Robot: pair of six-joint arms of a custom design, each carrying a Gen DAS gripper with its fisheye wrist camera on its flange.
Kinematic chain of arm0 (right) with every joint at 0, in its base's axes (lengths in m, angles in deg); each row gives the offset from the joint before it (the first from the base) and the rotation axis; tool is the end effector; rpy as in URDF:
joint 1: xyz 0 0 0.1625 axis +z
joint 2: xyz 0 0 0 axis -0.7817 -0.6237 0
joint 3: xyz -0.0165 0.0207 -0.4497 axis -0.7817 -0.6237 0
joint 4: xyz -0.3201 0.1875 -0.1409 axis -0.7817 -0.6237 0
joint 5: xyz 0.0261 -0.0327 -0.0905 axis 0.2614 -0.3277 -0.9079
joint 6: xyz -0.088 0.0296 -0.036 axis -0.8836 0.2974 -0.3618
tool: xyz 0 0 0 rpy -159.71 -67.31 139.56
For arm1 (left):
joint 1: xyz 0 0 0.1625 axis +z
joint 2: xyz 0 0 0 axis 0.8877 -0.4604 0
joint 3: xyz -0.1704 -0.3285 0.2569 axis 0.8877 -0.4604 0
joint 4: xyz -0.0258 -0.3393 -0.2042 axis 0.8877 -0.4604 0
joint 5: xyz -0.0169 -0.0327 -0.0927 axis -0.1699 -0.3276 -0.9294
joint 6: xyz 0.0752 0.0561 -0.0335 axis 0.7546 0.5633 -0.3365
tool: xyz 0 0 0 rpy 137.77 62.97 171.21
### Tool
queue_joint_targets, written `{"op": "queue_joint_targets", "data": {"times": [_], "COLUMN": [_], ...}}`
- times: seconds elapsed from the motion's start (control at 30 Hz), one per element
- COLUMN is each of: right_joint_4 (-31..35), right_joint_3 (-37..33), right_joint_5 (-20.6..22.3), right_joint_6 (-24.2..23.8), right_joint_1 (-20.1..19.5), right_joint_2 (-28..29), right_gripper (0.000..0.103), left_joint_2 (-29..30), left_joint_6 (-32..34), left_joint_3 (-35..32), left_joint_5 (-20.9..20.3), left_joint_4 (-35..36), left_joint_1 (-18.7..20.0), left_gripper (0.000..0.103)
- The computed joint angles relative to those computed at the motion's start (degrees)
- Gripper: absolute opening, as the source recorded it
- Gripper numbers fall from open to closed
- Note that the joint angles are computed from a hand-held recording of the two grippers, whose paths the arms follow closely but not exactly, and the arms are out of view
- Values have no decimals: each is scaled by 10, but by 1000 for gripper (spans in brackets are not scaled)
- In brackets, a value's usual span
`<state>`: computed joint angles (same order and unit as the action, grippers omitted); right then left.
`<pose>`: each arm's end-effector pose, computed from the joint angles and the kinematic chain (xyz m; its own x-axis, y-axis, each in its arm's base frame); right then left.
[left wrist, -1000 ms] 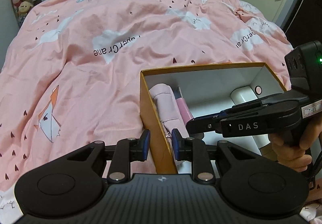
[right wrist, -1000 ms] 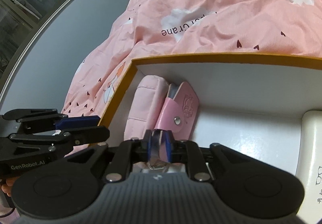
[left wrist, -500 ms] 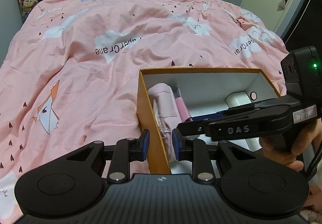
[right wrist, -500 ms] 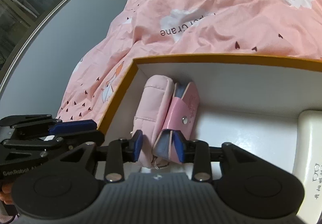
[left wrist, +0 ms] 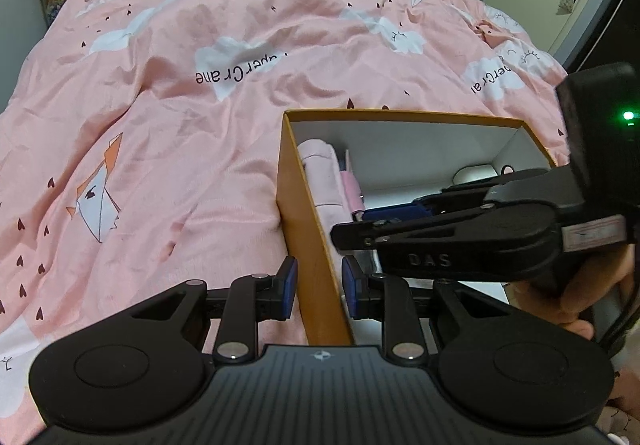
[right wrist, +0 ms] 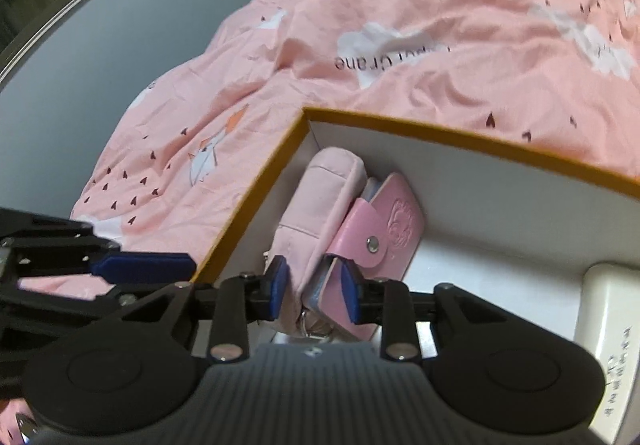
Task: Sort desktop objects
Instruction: 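Stand pink card case upright against the pouch with right tool and open it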
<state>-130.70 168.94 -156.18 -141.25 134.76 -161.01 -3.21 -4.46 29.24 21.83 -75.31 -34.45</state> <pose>0.0565 -0.5676 0.3249 -0.6442 -0.7439 0.1781 -0.7540 0.6567 0.0160 -0.4487 -0.4725 0.0210 -0.8112 -0.1173 -0.5728 0.2256 0.8411 -0.4917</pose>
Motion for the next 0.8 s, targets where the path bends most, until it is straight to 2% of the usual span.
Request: {"op": "queue_joint_targets", "data": {"times": [0.17, 0.33, 0.57, 0.8], "right_joint_4": [8, 37, 47, 44], "right_joint_3": [-3, -19, -24, -26], "right_joint_5": [15, 32, 28, 28], "right_joint_6": [-7, 7, 9, 6], "right_joint_1": [-6, -15, -16, -20], "right_joint_2": [-1, -1, -3, -10], "right_gripper": [33, 37, 42, 43], "left_joint_2": [-5, -6, -5, 1], "left_joint_6": [-9, -11, 5, 13], "left_joint_3": [7, 13, 14, 10], "left_joint_5": [4, 8, 17, 30], "left_joint_4": [-3, -21, -40, -48], "left_joint_1": [-4, -5, -9, -17], "left_gripper": [28, 28, 28, 28]}}
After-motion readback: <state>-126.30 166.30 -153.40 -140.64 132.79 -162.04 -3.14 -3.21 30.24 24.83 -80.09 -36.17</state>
